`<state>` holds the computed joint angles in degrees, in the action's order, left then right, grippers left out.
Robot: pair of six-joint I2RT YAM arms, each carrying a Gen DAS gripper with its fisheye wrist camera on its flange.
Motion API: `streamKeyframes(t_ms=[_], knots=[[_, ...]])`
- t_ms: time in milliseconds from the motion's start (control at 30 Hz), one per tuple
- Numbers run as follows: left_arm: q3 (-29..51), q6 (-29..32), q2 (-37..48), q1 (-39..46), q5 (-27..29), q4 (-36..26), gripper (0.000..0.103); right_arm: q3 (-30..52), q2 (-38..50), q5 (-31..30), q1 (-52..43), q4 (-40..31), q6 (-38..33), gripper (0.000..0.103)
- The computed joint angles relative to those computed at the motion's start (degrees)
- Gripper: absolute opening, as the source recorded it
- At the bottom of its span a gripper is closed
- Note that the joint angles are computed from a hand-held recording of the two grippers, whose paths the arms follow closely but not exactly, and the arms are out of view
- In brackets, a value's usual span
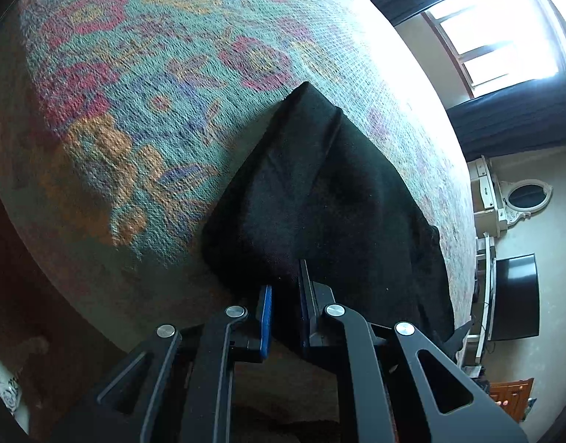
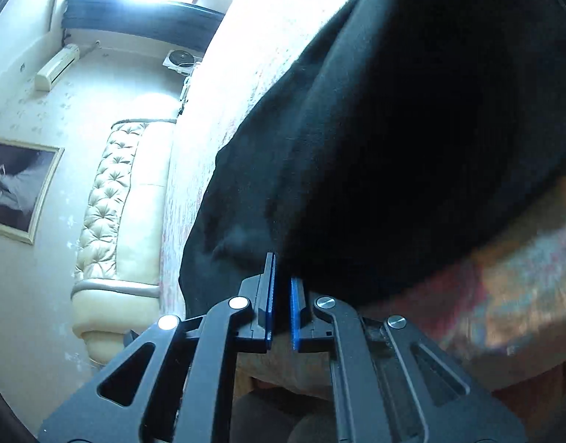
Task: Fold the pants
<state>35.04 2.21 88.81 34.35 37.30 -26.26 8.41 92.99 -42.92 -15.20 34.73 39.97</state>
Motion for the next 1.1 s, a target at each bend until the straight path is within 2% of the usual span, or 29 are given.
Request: streamKeyframes(t_ms=[33,100,167,200,267,333,367,433,500,533,567,633,767,833,867,933,1033,1100], knots=[[-0.55,-0.26,-1.40,-0.61,-1.02,0.00,0.012,-1.13,-1.81,1.24,0.82,-0.82,0.14,0.006],[-0.81,-0.20,-1.93,-2.05,-2.73,0.51,0.012,-1.41,1.47,1.76,0.70,-0.57,-1.67,0.006],[-0.67,-0.60,-1.21,-2.42,-2.67,0.75,0.015,-1.13,7.43,-0.48,-0.91,3.67,-1.46,0.006],[-0.57,-1.22,-1.05,-1.92,-1.87,0.53,0.015,-0.69,8.06,-1.91,-1.83,3.39,-0.78,0.007],[-0.57,-2.08,-1.75,-0.64,-0.52,-0.37,0.017,0.87,3.65,-3.73,-3.94,-5.27,-2.90,0.015],[-1.28,-2.59,-5.11,0.28,-1.01,-1.30,0.022,3.10,-3.78,-5.29,-8.64,-19.42,-10.06,0.038],[-2.37,-3.04,-7.60,0.66,-2.04,-0.85,0.023,4.40,-6.56,-6.22,-11.92,-25.69,-13.95,0.043],[-3.73,-4.03,-12.28,2.02,-3.76,0.45,0.023,8.79,-9.37,-8.71,-22.92,-39.33,-25.48,0.045],[-4.84,-4.80,-16.32,4.08,-2.80,2.84,0.025,14.40,-8.51,-8.98,-34.47,-48.61,-35.84,0.045],[-5.55,-5.43,-18.20,4.60,-2.30,4.24,0.037,17.61,-6.77,-8.77,-40.39,-51.28,-39.79,0.045],[-6.22,-6.41,-20.08,4.68,-1.97,5.63,0.053,20.90,-4.35,-8.55,-45.39,-52.77,-42.09,0.045],[-6.84,-8.42,-21.44,3.61,-0.88,8.10,0.065,29.43,2.57,-8.35,-51.80,-56.34,-44.75,0.045],[-7.22,-10.85,-18.40,-1.97,-2.15,11.90,0.065,40.69,8.70,-5.94,-53.01,-53.30,-37.55,0.050],[-6.95,-12.57,-15.86,-4.51,-1.51,13.36,0.065,45.58,11.70,-5.67,-49.84,-51.36,-32.79,0.061],[-7.41,-13.17,-15.40,-5.50,-1.78,14.38,0.065,47.46,13.09,-4.69,-47.94,-48.92,-30.29,0.061],[-7.96,-14.17,-14.56,-7.83,-2.82,16.34,0.066,51.12,15.87,-0.19,-43.00,-44.27,-25.22,0.064],[-8.61,-14.11,-14.40,-10.51,-5.46,17.61,0.075,59.68,22.73,7.91,-36.26,-43.28,-21.40,0.064],[-8.05,-13.14,-13.24,-11.00,-6.60,17.13,0.075,64.48,27.30,11.97,-33.40,-43.20,-19.68,0.064]])
